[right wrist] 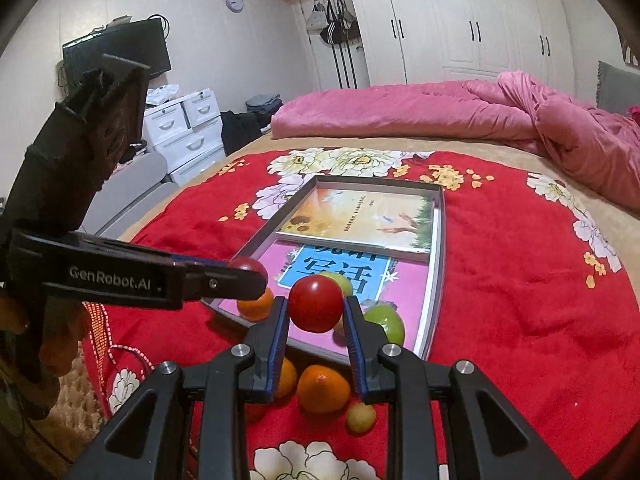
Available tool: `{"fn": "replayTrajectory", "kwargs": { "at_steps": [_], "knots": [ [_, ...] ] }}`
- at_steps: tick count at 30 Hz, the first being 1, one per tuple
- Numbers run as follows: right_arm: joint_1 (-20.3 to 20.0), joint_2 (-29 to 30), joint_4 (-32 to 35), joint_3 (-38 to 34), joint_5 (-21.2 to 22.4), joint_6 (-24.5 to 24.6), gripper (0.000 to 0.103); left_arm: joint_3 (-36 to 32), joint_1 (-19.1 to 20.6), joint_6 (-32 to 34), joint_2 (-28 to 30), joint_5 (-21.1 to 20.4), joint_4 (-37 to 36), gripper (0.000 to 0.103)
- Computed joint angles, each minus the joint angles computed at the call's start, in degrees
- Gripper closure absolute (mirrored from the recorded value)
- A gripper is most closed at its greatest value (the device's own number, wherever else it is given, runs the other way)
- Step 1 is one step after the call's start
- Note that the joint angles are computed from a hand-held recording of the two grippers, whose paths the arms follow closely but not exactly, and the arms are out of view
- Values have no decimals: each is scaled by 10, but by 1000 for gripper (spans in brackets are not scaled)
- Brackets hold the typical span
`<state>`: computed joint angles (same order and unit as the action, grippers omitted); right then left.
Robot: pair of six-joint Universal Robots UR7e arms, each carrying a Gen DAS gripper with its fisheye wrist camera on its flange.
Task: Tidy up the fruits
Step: 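Lift and carry the tomato with the left tool while the right tool carries its tomato to the tray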
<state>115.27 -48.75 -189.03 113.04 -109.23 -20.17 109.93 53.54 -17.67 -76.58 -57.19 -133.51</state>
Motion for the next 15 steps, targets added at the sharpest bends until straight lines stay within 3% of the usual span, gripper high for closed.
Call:
{"fn": "replayTrajectory", "kwargs": {
  "at_steps": [15],
  "knots": [
    [-9, 7, 18, -17, -3, -7, 75, 0, 9, 12, 14, 5, -13, 70]
  ]
}}
